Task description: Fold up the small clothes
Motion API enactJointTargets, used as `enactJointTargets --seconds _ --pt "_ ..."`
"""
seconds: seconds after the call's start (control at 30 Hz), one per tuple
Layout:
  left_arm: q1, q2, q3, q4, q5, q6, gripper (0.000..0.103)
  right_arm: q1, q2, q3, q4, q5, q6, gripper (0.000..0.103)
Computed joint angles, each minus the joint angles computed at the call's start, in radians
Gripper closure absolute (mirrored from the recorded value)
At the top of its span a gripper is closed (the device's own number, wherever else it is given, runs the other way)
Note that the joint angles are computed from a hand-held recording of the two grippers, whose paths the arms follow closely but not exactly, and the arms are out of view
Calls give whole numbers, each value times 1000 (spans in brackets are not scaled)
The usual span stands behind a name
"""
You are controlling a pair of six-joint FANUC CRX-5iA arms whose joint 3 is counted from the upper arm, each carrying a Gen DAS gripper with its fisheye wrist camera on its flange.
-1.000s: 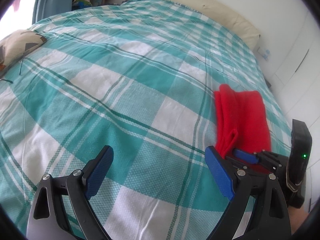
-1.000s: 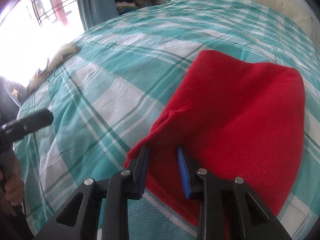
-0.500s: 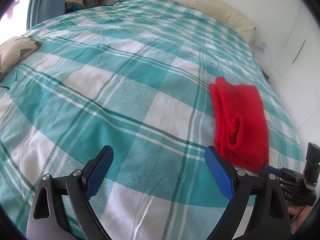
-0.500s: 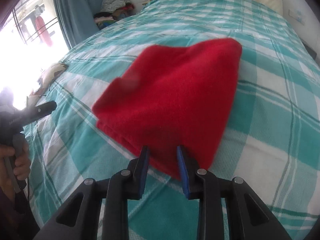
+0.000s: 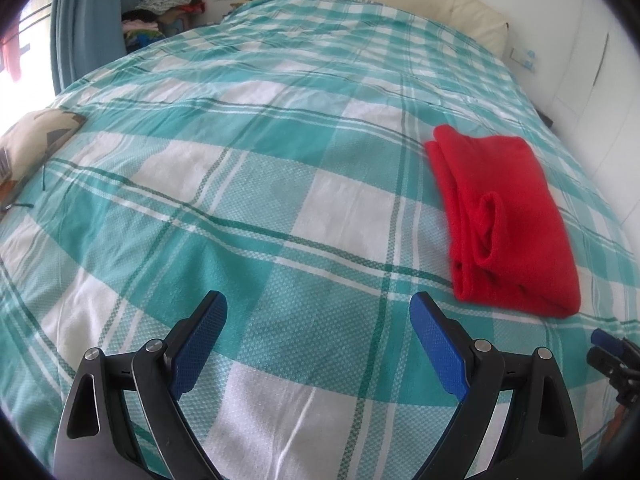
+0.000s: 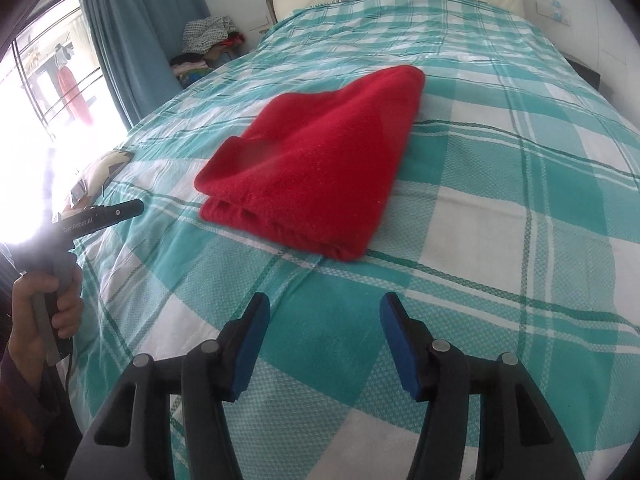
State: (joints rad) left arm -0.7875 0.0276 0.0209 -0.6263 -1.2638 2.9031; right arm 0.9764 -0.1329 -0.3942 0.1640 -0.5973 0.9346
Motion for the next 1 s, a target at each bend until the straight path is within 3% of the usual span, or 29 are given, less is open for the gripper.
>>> enactJointTargets --seconds 0.13,0.27,0.3,0.37,0.43,0.5,0.53,0.6,0.7,0.77,0.9,0.97,1.0 --pt "-4 20 13 1 -23 -14 9 -11 -14 -24 10 19 -26 45" --pt "0 39 25 19 -26 -42 9 -22 -20 -46 25 44 -57 29" --pt "9 31 14 36 6 -50 9 -28 -17 -45 19 46 -57 28" --pt "60 -25 -59 109 188 -76 8 -52 -6 -24 -27 43 -26 28" --pt "155 -57 -133 269 405 -170 6 -90 8 5 -80 60 0 28" --pt "232 -20 -140 442 519 -328 6 -135 37 46 -128 87 22 28" --pt "253 23 -111 512 530 -414 6 -158 58 73 -152 102 30 28" --pt "256 130 24 503 444 -468 6 -218 124 178 -297 89 137 27" --pt "221 267 238 350 242 -409 6 -313 242 366 -549 7 311 27" --pt "222 323 309 324 161 -416 6 -365 319 474 -686 -58 394 27" --pt "254 311 252 381 205 -429 2 -395 445 626 -793 -168 443 28" --pt "267 293 206 412 254 -424 3 -363 488 669 -726 -199 421 32" --pt "267 289 195 417 268 -418 13 -327 497 671 -634 -192 391 42"
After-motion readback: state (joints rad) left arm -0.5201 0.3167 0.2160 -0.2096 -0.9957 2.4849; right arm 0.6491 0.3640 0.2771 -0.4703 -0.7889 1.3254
